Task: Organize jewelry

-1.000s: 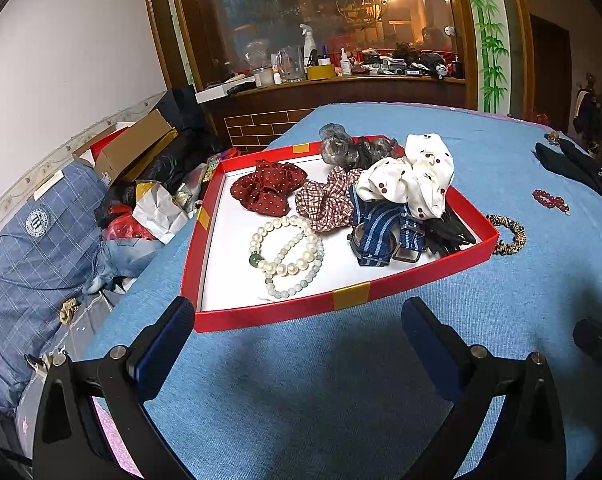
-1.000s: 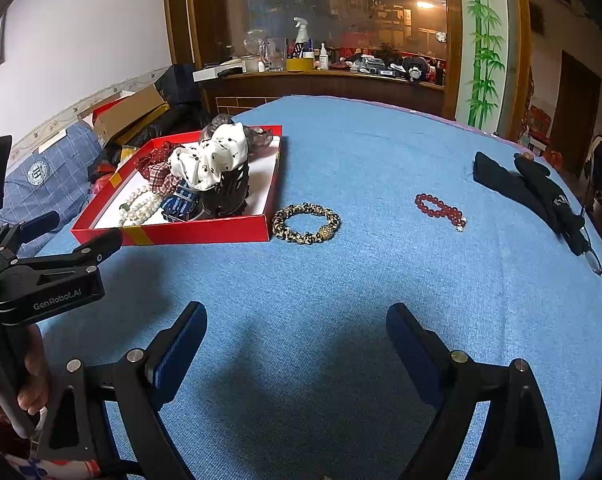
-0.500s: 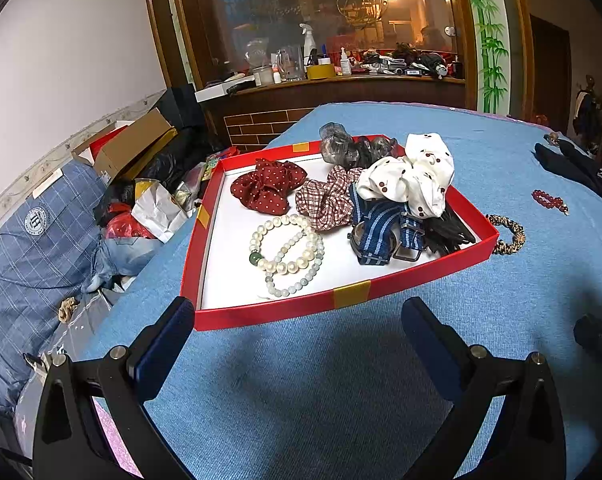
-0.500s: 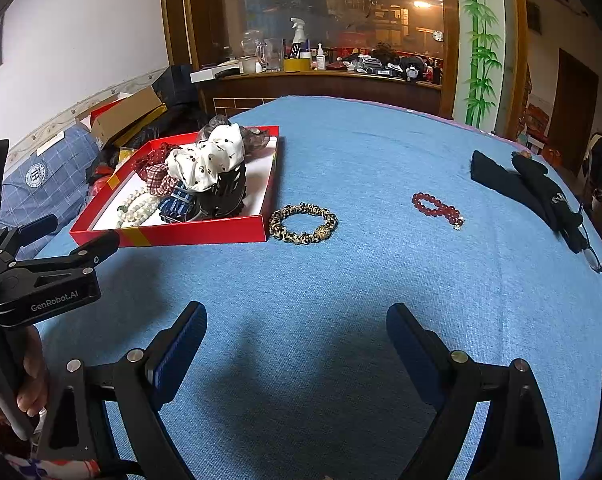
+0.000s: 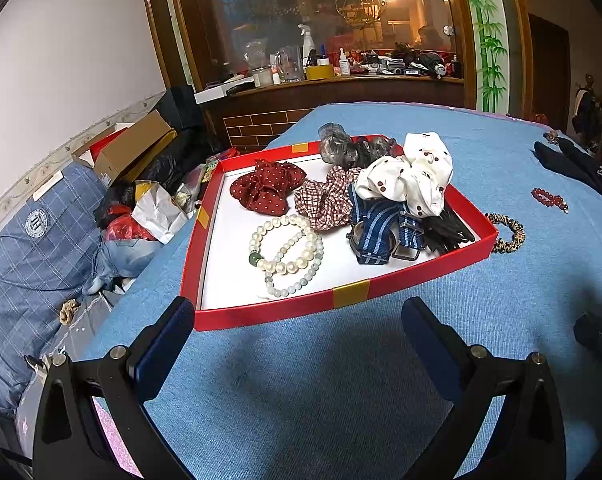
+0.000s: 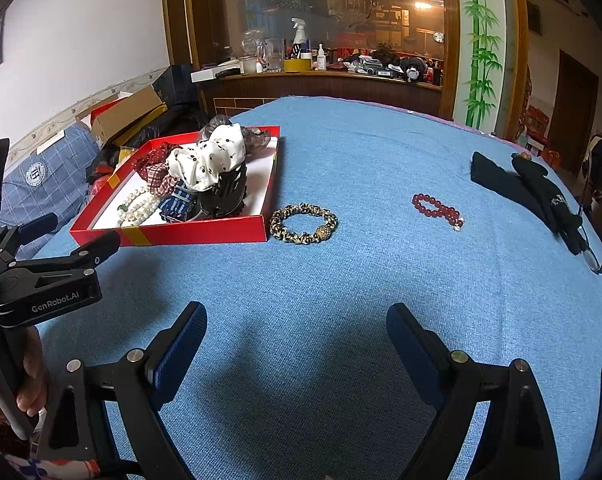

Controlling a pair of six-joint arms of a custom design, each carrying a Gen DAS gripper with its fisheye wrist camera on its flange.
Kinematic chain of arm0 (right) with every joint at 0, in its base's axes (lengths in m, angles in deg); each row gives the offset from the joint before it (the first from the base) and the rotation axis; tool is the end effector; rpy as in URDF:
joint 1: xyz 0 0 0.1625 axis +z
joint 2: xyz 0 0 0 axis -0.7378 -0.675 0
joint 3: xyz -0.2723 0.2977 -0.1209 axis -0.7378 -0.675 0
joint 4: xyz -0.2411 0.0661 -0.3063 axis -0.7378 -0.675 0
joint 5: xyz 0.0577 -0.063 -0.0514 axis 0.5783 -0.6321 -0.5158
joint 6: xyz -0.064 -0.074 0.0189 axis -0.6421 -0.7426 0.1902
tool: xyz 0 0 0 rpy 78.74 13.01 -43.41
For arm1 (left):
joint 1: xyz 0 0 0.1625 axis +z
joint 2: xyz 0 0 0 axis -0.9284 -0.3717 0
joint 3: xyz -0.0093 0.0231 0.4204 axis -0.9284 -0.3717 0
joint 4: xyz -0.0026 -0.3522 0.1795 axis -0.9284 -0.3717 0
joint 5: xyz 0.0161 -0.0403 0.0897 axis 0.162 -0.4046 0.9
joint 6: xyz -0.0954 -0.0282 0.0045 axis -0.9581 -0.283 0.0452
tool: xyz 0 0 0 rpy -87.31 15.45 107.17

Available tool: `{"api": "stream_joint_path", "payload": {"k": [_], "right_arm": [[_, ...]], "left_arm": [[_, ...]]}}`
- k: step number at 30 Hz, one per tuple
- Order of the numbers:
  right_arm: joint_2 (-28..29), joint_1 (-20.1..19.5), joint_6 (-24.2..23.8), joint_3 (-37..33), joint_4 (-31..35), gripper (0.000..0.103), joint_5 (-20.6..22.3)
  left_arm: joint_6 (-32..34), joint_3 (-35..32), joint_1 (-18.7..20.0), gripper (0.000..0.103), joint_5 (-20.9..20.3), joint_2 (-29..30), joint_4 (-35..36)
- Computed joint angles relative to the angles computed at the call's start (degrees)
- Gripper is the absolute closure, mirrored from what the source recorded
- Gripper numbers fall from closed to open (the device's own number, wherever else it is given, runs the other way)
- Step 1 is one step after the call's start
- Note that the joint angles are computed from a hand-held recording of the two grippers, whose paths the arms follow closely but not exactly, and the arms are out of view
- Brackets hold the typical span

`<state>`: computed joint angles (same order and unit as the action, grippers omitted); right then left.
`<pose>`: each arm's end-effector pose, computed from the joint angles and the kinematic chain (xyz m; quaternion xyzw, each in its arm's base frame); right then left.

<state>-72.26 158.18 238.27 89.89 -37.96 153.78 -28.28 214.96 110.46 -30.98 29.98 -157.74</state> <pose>0.1698 -0.2926 0.0369 0.0590 -0.8325 0.4154 0.3618 -0.0959 -0.3751 0.1381 0.3422 0.8041 -0.3406 0.3468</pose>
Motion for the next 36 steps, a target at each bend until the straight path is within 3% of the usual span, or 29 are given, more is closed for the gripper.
{"api": "stream_joint_path", "payload": {"k": [26,36], "right_arm": [[0.0,-0.2,0.4,0.0,0.2,0.009,-0.1],[-0.1,-0.2,0.6,0.1,-0.1,0.009,0.1]], "left_arm": [[0.3,0.0,-0.4,0.0,-0.1,-0.4,0.7],[0.2,0.0,0.1,0.0,-1.2,-3.1,2.4]]}}
